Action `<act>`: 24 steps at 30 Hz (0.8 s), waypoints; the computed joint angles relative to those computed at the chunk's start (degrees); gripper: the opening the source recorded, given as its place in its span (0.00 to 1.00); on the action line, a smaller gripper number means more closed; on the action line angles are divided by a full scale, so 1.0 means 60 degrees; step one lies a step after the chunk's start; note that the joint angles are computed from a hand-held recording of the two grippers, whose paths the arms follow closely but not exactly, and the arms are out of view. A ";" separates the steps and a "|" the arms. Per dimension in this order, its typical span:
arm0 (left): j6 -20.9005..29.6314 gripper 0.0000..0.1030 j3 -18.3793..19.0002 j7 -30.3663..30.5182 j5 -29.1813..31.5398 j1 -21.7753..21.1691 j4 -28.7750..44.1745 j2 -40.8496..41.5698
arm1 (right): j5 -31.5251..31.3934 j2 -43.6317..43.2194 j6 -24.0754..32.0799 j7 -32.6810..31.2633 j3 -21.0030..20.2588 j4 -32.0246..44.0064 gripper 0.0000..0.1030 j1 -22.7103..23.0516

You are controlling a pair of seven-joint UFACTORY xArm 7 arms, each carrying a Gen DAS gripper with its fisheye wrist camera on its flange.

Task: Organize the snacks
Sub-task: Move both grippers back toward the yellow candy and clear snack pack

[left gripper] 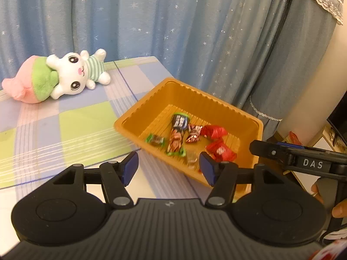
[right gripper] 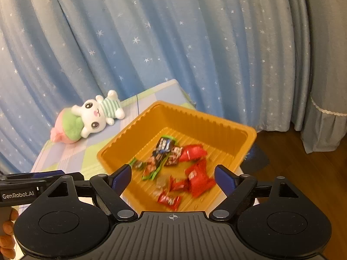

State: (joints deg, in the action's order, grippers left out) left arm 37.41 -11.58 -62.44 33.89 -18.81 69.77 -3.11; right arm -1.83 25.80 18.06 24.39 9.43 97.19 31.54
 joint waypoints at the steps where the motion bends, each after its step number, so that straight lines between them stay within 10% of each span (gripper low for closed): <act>1: 0.0040 0.58 -0.0014 0.0004 -0.0031 -0.0021 -0.0169 -0.0186 | -0.0054 -0.0178 -0.0032 0.0127 -0.0063 -0.0234 0.82 0.0085; 24: 0.0549 0.64 -0.1172 0.0806 -0.2672 0.0521 -0.4524 -0.5275 | -0.2258 -0.2784 -0.0076 0.2963 0.0475 -0.3749 0.82 0.1070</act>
